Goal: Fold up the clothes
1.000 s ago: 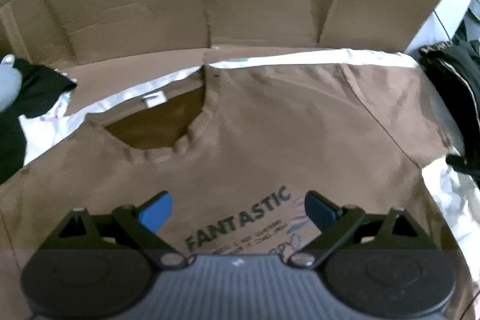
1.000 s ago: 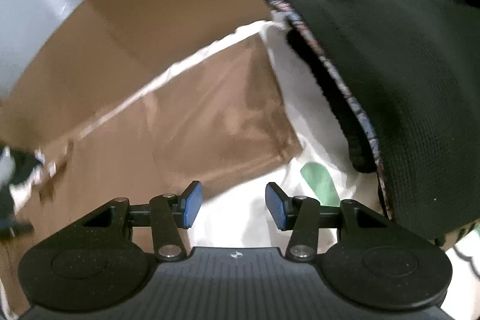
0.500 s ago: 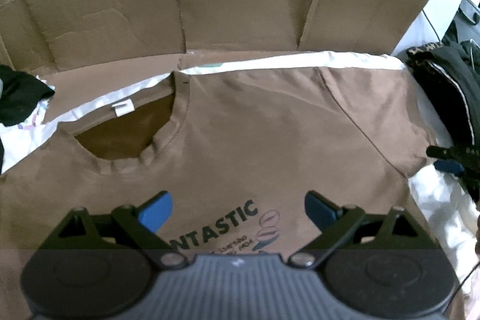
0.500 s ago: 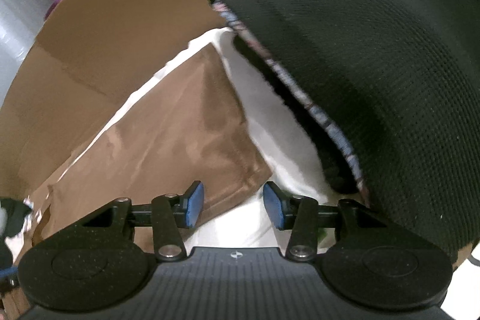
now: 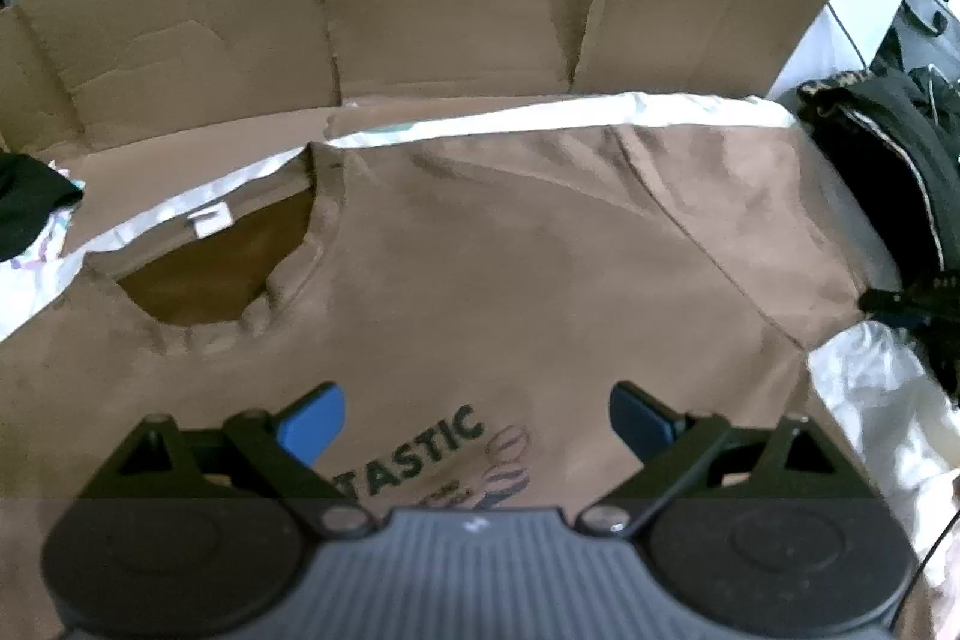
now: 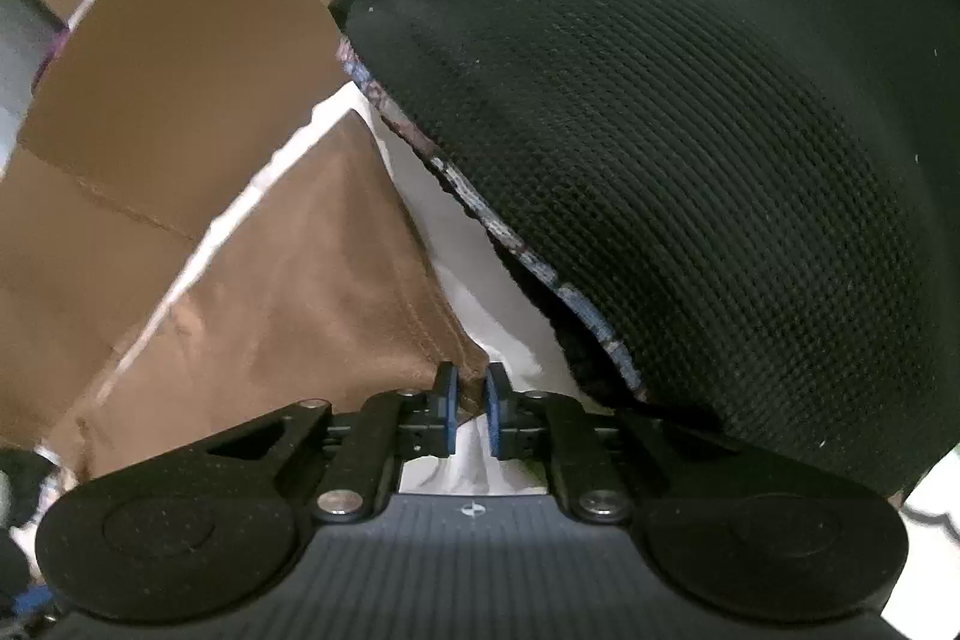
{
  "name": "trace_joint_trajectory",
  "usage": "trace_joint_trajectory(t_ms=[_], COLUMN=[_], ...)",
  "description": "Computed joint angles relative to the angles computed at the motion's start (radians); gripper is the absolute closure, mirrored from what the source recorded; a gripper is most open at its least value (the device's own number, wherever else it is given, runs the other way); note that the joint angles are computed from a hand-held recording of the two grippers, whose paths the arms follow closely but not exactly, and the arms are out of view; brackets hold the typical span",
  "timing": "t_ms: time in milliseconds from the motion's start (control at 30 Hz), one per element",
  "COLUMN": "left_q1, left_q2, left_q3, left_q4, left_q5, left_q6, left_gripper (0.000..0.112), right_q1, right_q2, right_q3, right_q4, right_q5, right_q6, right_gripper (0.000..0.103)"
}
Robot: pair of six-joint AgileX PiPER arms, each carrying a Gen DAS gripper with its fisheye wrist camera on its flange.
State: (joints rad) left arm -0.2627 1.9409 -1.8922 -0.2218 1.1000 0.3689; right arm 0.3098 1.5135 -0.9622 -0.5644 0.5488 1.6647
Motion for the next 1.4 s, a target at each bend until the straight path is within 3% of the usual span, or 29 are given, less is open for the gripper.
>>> trace_joint_trajectory(t_ms=[100, 133, 400, 467, 533, 733, 833, 900, 1067, 1133, 1300, 1367, 1400], left_q1=[-0.011, -0.017, -0.077, -0.094, -0.106, -0.123, -0.134, -0.139, -0.148, -0.150, -0.156, -0.158, -0.160], left_q2=[0.006, 0.010, 0.042, 0.047, 0.054, 0.066, 0.065, 0.060, 0.063, 0.062, 0.060, 0.058, 0.057], left_q3=[0.005, 0.007, 0.019, 0.026, 0.026, 0.030, 0.041, 0.053, 0.061, 0.068, 0.074, 0.077, 0.079], left_q4=[-0.022, -0.031, -0.137, -0.169, -0.194, -0.267, -0.285, -0.298, -0.309, -0.314, -0.329, -0.340, -0.342], left_q5=[-0.028, -0.038, -0.093, -0.103, -0.097, -0.078, -0.072, -0.072, -0.046, -0.042, -0.025, -0.015, -0.013], left_q6=[0.014, 0.021, 0.095, 0.136, 0.178, 0.264, 0.288, 0.302, 0.317, 0.319, 0.341, 0.357, 0.361], left_gripper=[0.016, 0.016, 0.018, 0.023, 0.034, 0.050, 0.061, 0.064, 0.083, 0.091, 0.101, 0.103, 0.104], right_q1=[-0.010, -0.012, -0.014, -0.008, -0.009, 0.008, 0.023, 0.018, 0.006, 0.008, 0.004, 0.007, 0.005], right_q2=[-0.026, -0.026, 0.046, 0.057, 0.060, 0.040, 0.027, 0.025, 0.041, 0.055, 0.070, 0.072, 0.067], right_q3=[0.039, 0.045, 0.003, -0.018, -0.028, -0.016, -0.011, 0.005, 0.011, 0.006, 0.006, 0.000, 0.005], right_q4=[0.002, 0.006, -0.010, 0.001, 0.011, -0.024, -0.048, -0.042, -0.026, -0.059, -0.126, -0.119, -0.121], right_q5=[-0.076, -0.096, -0.131, -0.110, -0.092, -0.060, -0.040, -0.077, -0.130, -0.141, -0.161, -0.145, -0.146], right_q6=[0.042, 0.037, 0.047, 0.029, 0.024, 0.112, 0.149, 0.157, 0.145, 0.178, 0.270, 0.267, 0.272], right_gripper=[0.075, 0.060, 0.061, 0.066, 0.082, 0.082, 0.080, 0.068, 0.054, 0.053, 0.057, 0.087, 0.091])
